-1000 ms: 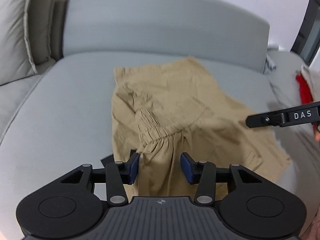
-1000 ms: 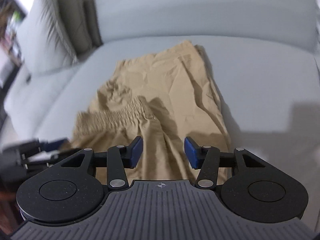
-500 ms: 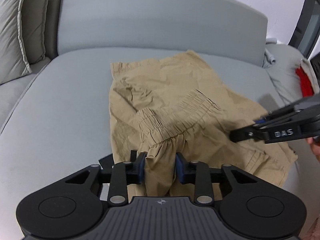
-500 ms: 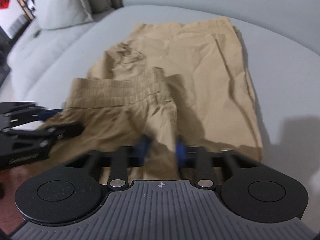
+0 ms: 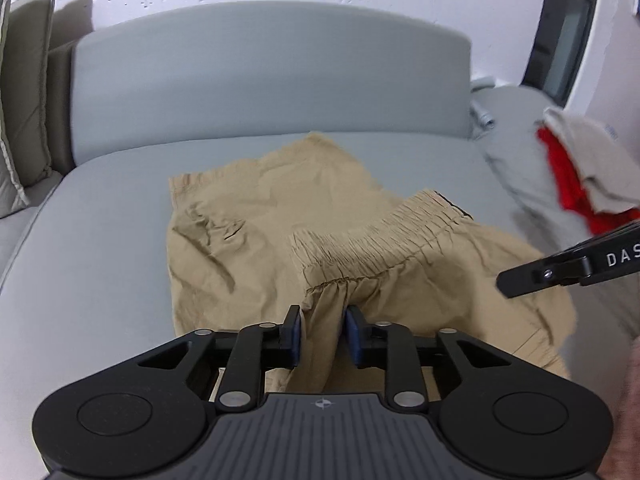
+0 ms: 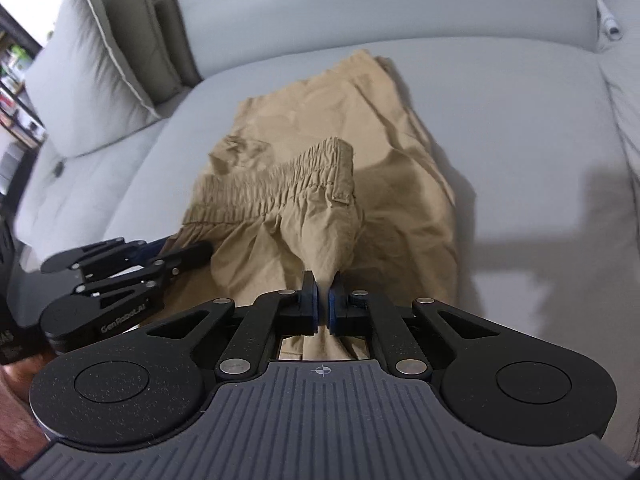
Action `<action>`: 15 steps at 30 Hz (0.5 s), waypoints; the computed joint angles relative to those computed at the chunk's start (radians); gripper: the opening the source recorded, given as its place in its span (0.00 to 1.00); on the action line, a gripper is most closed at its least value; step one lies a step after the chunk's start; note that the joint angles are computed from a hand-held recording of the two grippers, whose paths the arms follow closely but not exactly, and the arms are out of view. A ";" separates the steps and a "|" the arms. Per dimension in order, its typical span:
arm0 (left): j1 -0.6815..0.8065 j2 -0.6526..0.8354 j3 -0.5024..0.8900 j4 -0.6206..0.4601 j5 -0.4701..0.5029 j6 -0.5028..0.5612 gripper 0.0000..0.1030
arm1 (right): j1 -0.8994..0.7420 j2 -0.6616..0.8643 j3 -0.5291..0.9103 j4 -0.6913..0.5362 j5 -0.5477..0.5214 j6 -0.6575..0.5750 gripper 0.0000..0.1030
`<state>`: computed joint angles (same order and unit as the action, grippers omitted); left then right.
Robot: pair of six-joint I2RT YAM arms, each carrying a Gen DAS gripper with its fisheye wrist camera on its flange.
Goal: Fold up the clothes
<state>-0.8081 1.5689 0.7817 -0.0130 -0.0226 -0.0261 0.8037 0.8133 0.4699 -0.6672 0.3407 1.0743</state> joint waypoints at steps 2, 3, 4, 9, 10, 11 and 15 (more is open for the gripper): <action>-0.010 0.017 0.001 0.024 -0.048 -0.002 0.38 | -0.011 0.097 -0.006 0.083 0.046 -0.051 0.06; -0.017 0.030 0.009 0.027 -0.083 -0.010 0.42 | -0.024 0.149 -0.005 0.119 0.051 -0.089 0.12; -0.018 0.035 0.014 0.020 -0.101 -0.016 0.46 | -0.046 0.199 0.003 0.135 0.035 -0.127 0.27; -0.015 -0.091 -0.023 -0.018 -0.126 -0.046 0.57 | -0.081 0.156 0.042 0.029 0.008 -0.202 0.52; -0.009 -0.141 -0.044 -0.016 -0.119 -0.058 0.60 | -0.067 0.095 0.049 -0.023 0.039 -0.193 0.58; -0.003 -0.192 -0.063 -0.016 -0.110 -0.069 0.61 | -0.045 0.042 0.057 -0.077 0.079 -0.178 0.60; 0.021 -0.329 -0.099 -0.055 -0.005 -0.072 0.51 | 0.050 -0.122 0.091 -0.248 0.209 -0.126 0.59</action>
